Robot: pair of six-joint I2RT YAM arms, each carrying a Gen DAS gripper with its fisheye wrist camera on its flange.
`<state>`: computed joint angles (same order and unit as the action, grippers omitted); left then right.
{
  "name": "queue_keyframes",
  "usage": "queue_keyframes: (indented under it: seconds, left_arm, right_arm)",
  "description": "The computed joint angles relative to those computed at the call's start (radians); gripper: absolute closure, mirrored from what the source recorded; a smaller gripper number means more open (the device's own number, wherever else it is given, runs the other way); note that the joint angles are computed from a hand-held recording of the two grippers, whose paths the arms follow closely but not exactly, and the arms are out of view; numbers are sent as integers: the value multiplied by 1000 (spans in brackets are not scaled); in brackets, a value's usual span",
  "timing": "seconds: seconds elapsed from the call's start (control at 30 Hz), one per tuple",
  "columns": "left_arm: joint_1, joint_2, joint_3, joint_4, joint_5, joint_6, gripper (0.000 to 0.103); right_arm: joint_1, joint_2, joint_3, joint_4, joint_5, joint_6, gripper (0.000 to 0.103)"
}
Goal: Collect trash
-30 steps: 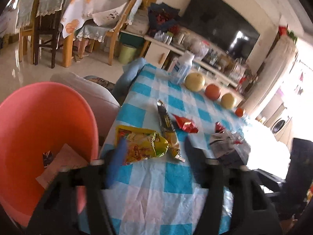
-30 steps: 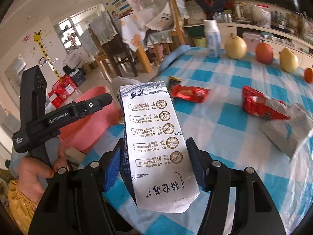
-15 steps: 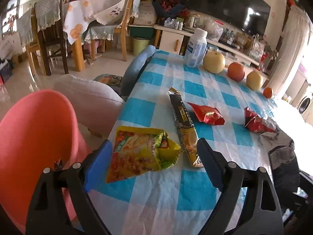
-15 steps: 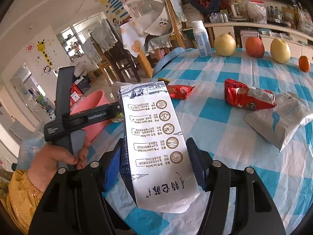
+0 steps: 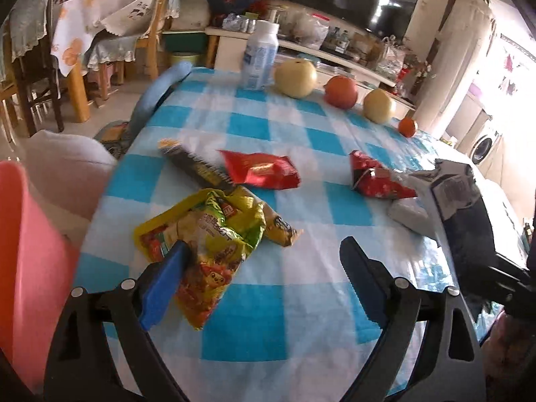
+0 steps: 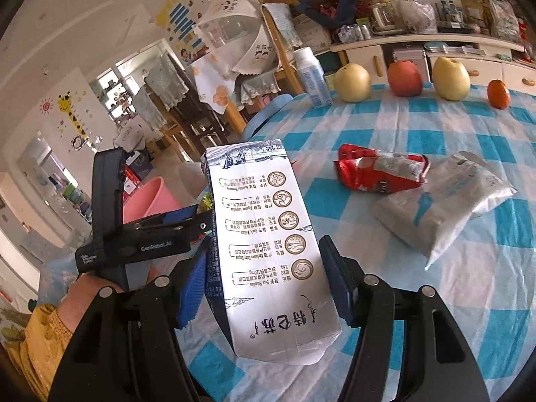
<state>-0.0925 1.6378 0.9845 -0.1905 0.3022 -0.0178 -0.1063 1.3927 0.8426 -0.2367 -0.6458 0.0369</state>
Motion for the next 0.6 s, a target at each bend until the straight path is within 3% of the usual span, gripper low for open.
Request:
queue_keyframes:
  seconds: [0.07,0.17,0.27,0.4,0.6]
  left_arm:
    - [2,-18,-19,38,-1,-30,12]
    - [-16,-32,-36,85,-143,-44,12]
    - [-25,42,35,7,-246,-29,12]
    - [10,118,112,-83,-228,-79,11]
    - [-2,136,124,-57,-228,-127,6]
  right_arm:
    - [-6,8,2,-3,-9,-4,39]
    - [-7,23,7,-10,-22,-7,39]
    - [-6,30,13,-17,-35,-12,39]
    - [-2,30,9,-15,-45,-15,39]
    - [17,42,18,-18,-42,-19,39]
